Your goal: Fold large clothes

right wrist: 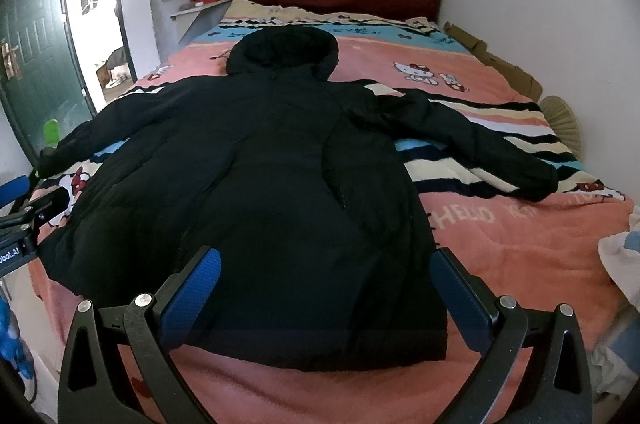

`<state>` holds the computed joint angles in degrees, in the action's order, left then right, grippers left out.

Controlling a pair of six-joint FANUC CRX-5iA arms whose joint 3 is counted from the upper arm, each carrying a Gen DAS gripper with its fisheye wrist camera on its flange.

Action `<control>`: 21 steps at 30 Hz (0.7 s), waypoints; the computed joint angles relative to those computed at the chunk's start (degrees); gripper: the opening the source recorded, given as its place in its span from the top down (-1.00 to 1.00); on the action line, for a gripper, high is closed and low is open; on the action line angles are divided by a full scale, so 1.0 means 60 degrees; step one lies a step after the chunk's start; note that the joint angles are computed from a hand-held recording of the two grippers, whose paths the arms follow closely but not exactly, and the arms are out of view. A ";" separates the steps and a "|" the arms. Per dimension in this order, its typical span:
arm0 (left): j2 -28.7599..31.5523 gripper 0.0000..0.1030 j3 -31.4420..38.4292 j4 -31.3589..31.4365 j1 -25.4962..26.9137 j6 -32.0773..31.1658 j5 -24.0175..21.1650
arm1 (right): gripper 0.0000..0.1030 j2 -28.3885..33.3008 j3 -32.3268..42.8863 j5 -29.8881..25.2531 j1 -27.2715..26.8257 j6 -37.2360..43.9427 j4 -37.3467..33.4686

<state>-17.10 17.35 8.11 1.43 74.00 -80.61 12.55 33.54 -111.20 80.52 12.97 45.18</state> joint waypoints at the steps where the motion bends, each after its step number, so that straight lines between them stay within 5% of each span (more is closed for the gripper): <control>1: 0.0016 -0.74 0.0007 -0.0003 0.0001 0.0005 -0.0003 | -0.99 0.0003 -0.0008 0.0013 -0.0019 0.0000 -0.0010; 21: 0.0640 -0.74 0.0441 -0.0126 -0.0175 0.0355 -0.0215 | -0.99 -0.0182 -0.0130 0.0335 -0.0495 0.0291 -0.0280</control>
<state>-13.27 20.00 7.35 0.38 76.12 -81.90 11.45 32.76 -109.19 77.54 14.71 43.50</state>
